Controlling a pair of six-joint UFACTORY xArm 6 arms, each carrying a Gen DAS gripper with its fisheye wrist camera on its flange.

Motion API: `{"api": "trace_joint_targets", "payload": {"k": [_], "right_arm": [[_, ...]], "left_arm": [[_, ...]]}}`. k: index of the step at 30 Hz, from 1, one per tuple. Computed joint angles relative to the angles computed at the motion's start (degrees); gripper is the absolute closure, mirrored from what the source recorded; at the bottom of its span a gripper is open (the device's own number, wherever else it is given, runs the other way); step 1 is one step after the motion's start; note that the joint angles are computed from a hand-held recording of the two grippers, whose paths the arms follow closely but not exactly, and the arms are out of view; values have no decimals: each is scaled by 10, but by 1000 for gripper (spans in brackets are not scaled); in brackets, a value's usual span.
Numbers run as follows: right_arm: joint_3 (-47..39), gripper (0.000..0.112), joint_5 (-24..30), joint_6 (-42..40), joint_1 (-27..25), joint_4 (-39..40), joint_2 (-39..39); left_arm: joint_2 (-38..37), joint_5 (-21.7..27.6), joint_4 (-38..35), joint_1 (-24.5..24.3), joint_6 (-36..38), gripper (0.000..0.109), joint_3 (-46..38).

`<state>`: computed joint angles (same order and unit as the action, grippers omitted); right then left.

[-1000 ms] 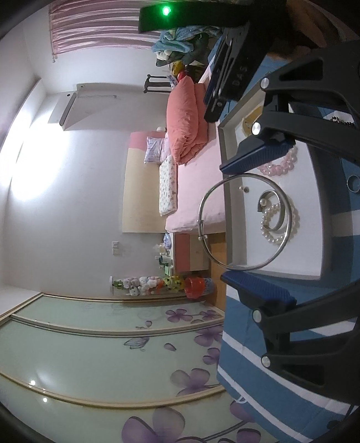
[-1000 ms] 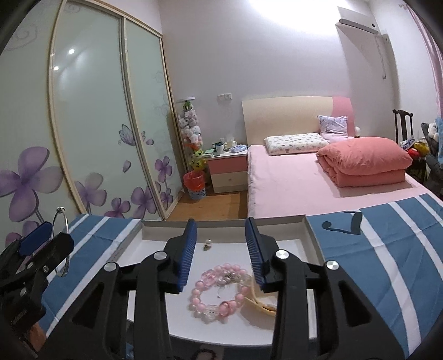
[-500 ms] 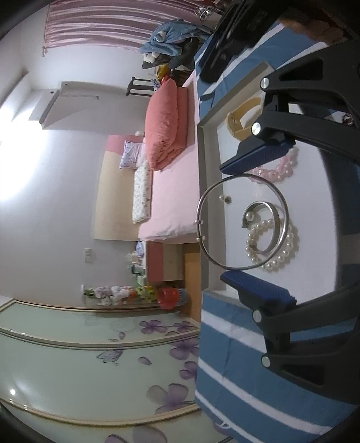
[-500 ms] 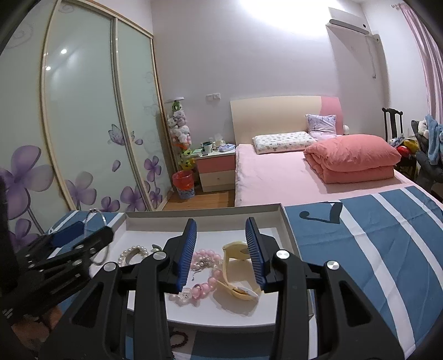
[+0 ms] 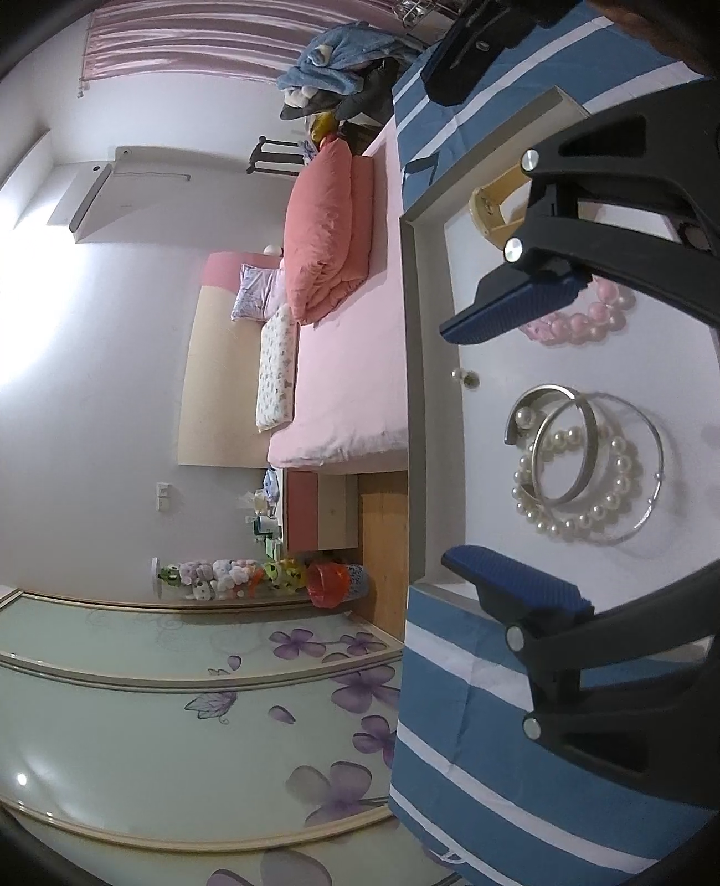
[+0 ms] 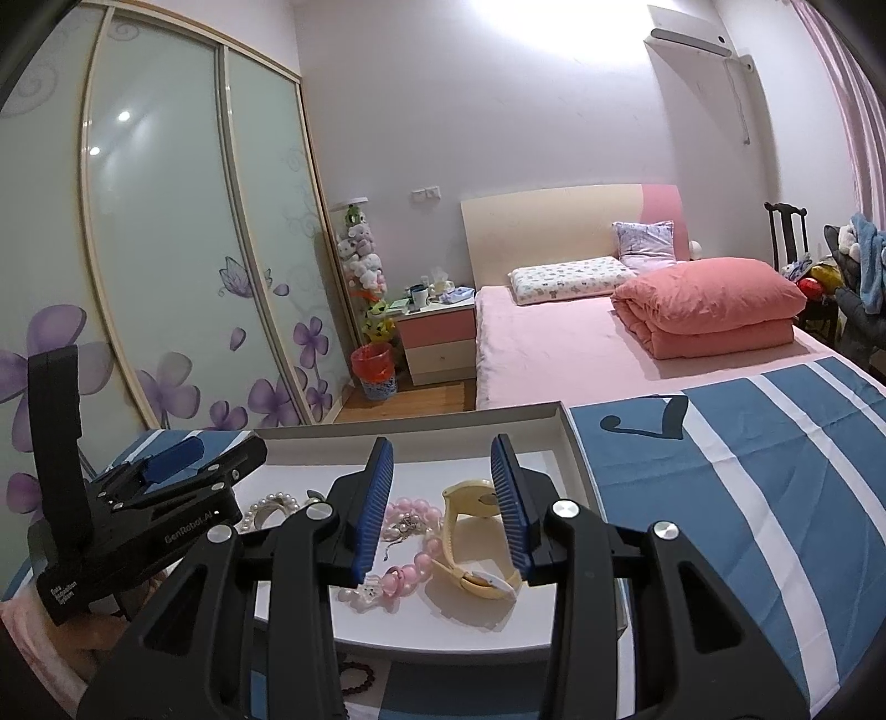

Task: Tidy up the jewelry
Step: 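Move the right tool to the dark red bead necklace and grasp it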

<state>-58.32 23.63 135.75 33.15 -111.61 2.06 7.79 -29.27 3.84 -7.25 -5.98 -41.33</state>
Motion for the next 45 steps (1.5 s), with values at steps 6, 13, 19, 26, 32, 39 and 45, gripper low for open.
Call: {"api": "trace_joint_targets", "payload": {"k": [6, 13, 19, 26, 32, 39, 45], "right_arm": [[1, 74, -1, -2, -1, 1, -1], [6, 74, 2, -9, 2, 7, -5], [31, 74, -19, -55, 7, 44, -20], [81, 74, -57, -186, 25, 178, -37], [105, 74, -79, -290, 50, 287, -34], [71, 74, -101, -450, 73, 460, 18], [31, 64, -80, -531, 84, 551, 57]], "left_arm": [[-5, -4, 2, 7, -2, 35, 4], [-34, -3, 1, 15, -4, 35, 28], [-100, -7, 95, 68, -79, 35, 90], [-193, -20, 265, 163, -183, 32, 183], [-234, -28, 365, 228, -241, 32, 228], [-247, -35, 426, 266, -284, 32, 239], [-250, -39, 441, 275, -290, 32, 244]]}}
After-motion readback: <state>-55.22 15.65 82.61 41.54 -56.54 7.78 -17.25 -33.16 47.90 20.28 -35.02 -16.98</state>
